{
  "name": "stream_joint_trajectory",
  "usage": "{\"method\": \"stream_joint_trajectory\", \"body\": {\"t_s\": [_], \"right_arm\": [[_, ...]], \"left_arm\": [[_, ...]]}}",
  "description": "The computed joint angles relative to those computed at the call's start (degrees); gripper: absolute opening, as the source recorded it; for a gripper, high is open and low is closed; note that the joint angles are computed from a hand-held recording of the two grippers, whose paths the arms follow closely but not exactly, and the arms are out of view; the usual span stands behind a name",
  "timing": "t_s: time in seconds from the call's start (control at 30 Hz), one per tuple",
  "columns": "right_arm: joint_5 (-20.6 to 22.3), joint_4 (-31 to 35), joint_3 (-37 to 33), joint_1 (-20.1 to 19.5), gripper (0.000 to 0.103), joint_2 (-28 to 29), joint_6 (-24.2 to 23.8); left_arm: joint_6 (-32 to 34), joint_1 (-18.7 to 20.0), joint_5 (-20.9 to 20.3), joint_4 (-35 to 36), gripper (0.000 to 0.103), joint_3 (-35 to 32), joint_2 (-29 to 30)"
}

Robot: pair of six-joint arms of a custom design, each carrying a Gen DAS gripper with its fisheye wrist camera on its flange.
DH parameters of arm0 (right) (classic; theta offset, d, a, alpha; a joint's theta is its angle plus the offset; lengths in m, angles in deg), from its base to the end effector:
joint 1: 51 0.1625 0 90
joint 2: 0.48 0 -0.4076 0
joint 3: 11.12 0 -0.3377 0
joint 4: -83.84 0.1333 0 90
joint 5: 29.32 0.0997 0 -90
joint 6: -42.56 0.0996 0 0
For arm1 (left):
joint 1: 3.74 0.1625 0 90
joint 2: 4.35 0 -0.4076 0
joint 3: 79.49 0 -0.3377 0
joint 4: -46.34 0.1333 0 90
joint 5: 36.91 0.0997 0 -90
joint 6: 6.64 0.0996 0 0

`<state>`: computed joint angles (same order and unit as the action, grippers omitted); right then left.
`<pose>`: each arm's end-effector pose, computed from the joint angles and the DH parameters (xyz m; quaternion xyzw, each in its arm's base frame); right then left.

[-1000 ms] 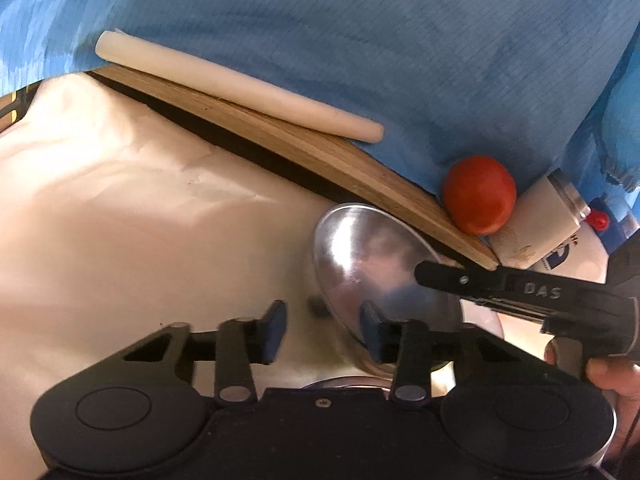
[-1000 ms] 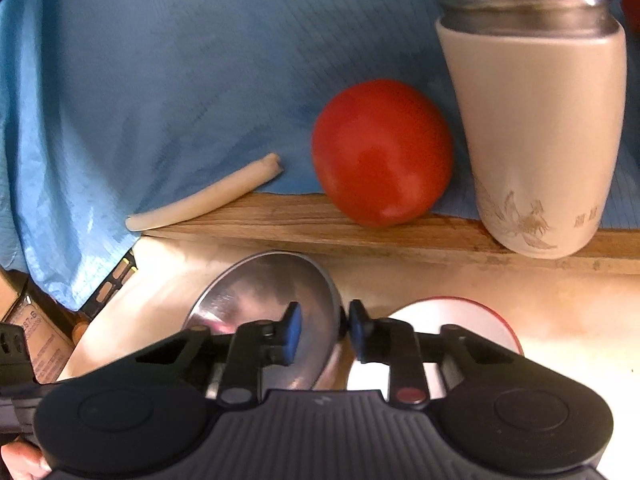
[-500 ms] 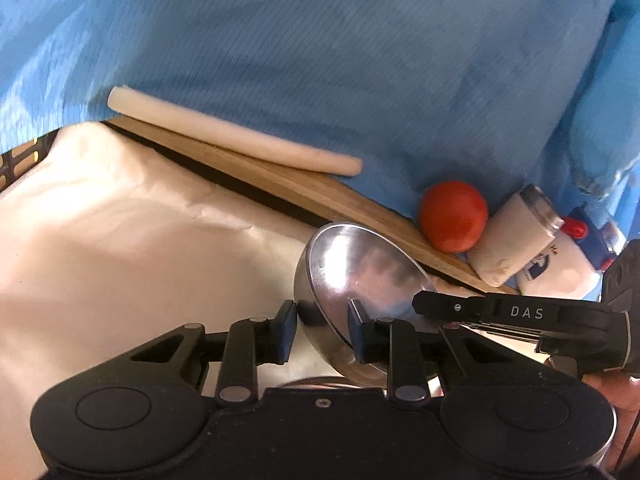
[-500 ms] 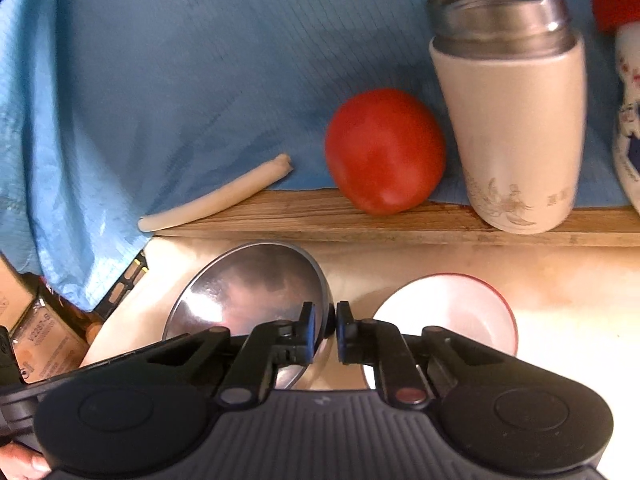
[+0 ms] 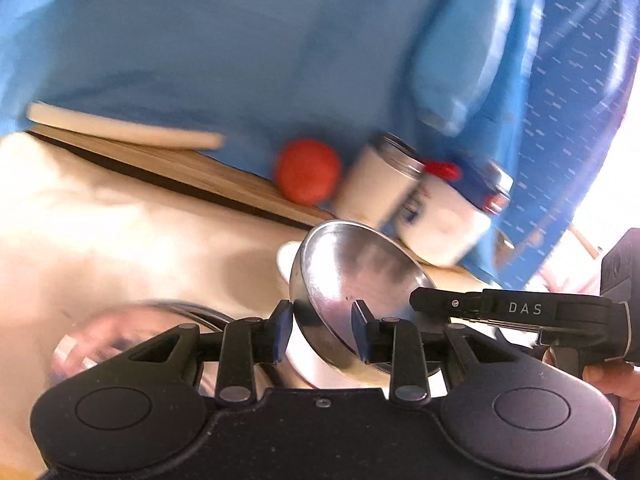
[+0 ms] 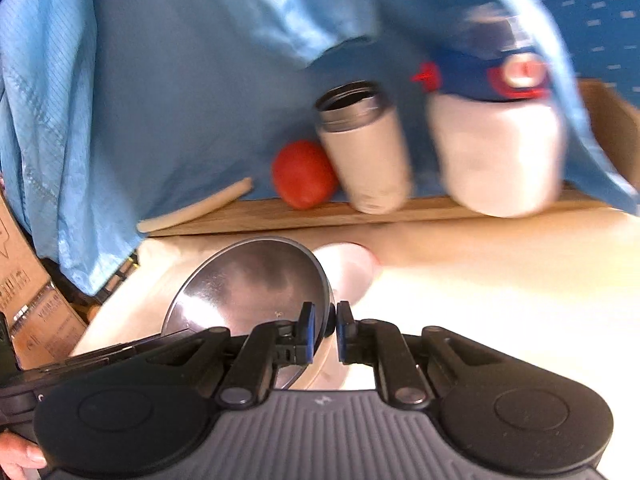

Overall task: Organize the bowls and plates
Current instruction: 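Lift the steel bowl with the left gripper toward the plate stack, then lower the steel bowl onto the plate stack and open the left gripper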

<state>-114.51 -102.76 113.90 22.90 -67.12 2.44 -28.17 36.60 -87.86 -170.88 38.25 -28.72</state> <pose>0.0034 -0.4989 0.2328 0.2099 -0.9205 0.3072 0.1191 -0.2369 -0.4584 -0.0151 0.1247 0.8983 -0.4092 0.1003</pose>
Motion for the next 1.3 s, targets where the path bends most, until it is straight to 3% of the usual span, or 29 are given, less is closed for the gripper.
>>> {"method": "stream_joint_trajectory", "body": {"t_s": [0.27,0.5,1.3], "right_arm": [[-1.9,-4.39,9.51,-5.88,0.012,-9.19,-2.22],[-2.52,-6.25,14.68,-9.29,0.013,-12.62,-3.58],[-5.8,-0.74,13.91,-8.83,0.014,-10.68,-2.74]], "left_arm": [[-2.93,-2.59,-5.89,-1.05,0.036,-0.79,4.72],[-5.16,-2.73,-8.88,0.65,0.036,-0.57,7.0],[-6.66,-3.17,-7.33,6.96,0.038,2.83,5.18]]}}
